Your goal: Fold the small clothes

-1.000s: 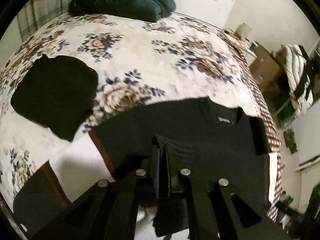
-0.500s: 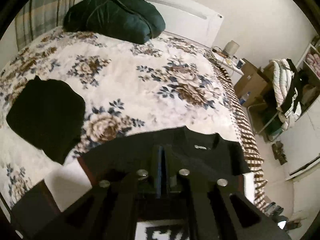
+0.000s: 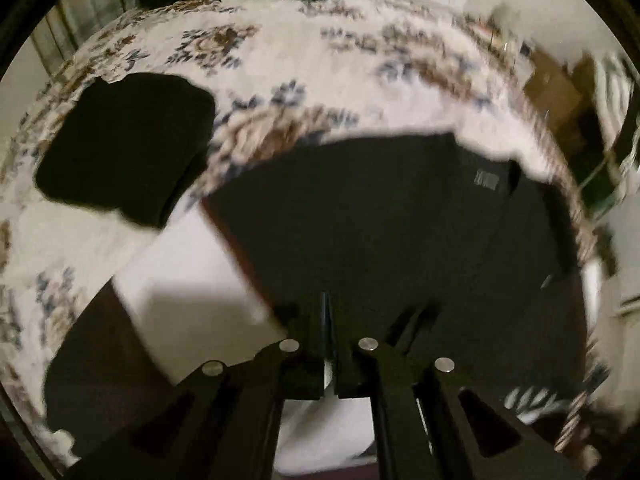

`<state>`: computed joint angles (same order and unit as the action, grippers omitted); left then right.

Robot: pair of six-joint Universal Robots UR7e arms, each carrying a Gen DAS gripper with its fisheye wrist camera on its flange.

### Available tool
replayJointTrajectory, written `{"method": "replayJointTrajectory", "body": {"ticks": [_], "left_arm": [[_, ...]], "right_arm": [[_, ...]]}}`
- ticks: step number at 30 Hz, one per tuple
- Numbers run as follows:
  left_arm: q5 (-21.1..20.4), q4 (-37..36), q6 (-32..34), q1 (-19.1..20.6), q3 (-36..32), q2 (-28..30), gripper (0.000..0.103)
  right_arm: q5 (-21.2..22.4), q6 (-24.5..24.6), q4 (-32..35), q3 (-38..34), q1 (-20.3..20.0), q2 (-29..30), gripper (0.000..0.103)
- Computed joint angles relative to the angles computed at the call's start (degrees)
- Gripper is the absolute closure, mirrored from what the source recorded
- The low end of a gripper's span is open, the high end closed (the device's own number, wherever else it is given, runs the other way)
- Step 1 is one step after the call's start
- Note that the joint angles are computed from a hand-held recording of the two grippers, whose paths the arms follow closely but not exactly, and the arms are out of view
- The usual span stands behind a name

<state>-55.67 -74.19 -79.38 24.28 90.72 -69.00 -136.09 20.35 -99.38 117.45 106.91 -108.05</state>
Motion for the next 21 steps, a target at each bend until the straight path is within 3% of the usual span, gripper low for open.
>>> {"method": "replayJointTrajectory", "body": {"ticks": [1, 3, 5, 6, 9, 12, 14, 15, 16, 21], "left_arm": [[-1.02, 2.17, -1.43, -0.78, 0.36, 0.06, 0.097], [-4.24, 3.58, -3.77, -2.27, 2.58, -0.73, 0.079], [-7.28, 2.87, -5.83, -3.52, 5.29, -2.04, 0.031], [-8.27, 3.64, -6.84, -4.17, 5.95, -2.27, 0.024], [-10.02, 5.18, -10.14, -6.09, 8.07, -3.57, 0.024], [-11.38, 5.12, -12.45, -6.74, 9.8, -4.89, 0.024], [-11.82, 5.37, -13.37, -7.19, 10.29, -5.46, 0.023], [-11.71, 5.45, -13.46, -7.27, 10.21, -5.49, 0.023], [-11.63, 5.69, -13.47, -7.43, 10.12, -5.49, 0.023], [-10.76, 5.73, -12.13, -8.48, 8.54, -4.46, 0.023]], "right_arm": [[-0.55, -2.93, -0.3, -0.03, 2.38, 1.09, 0.014], [-1.06, -11.86, -2.5, 0.27, 7.83, 5.48, 0.014], [1.11, -20.17, -10.21, 1.66, 10.51, 11.69, 0.014], [2.38, -22.18, -13.18, 1.63, 11.13, 14.59, 0.014], [8.1, -27.7, -19.35, -0.67, 9.48, 24.37, 0.014], [12.8, -27.28, -15.96, -5.37, 6.86, 32.26, 0.014], [13.66, -29.48, -16.11, -6.79, 5.84, 34.7, 0.034], [14.99, -30.16, -16.72, -7.01, 5.34, 34.21, 0.07], [16.15, -29.7, -17.06, -7.16, 5.01, 33.19, 0.089], [13.57, -15.32, -22.99, -6.69, 2.53, 18.67, 0.089]]}}
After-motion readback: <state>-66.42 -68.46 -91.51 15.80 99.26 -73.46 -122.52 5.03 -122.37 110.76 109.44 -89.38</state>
